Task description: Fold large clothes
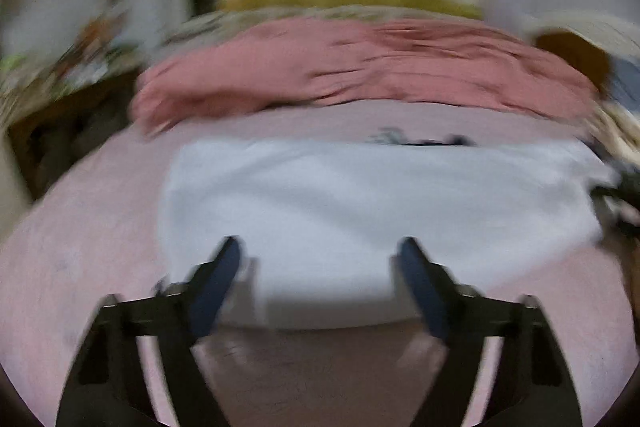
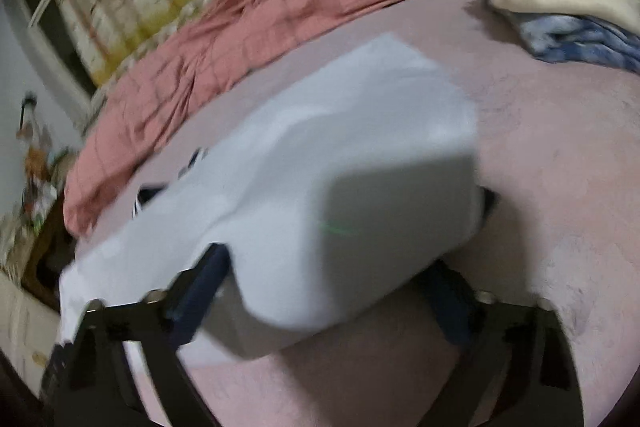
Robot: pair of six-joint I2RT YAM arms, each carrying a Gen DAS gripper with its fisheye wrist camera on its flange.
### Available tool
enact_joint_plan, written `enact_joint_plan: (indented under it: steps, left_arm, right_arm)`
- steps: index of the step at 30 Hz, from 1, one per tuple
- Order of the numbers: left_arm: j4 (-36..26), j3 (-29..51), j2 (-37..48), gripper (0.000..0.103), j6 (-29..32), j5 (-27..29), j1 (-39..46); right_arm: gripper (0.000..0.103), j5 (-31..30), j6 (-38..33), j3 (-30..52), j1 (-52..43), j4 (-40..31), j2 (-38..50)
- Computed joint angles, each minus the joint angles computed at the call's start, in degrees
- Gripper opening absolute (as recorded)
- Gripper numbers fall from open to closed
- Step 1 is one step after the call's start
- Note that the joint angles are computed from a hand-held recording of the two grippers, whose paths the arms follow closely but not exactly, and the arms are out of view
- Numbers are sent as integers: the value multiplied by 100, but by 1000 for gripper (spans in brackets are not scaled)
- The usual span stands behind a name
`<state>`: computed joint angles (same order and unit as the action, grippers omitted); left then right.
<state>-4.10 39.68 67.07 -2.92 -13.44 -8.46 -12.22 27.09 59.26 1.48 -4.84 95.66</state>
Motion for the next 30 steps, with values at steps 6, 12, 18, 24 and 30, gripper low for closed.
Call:
enact_joint_plan:
  steps: [6,12,18,24,30]
  left_arm:
    - [-954,1504,943,24,-688,1062,-440]
    - [-1617,3236,3316,14,-1160,1853,-419]
    - [-1417,2953,3031,8,-1090,1740,-391]
    - [-1847,2329,1192,7,-108,1561,359]
    - [-2594,2370,-163,7,437,2477,2342]
  right_arm:
    - [34,43,163,-124,32,324,-35]
    - [26,946,-674,-223,576,60,-829]
    - [21,1660,-985,75,1043,58,-834]
    - [21,2488,-1650,222,1976,83,-1198]
    - [20,3178,-1392,1108,3388,-96,-727]
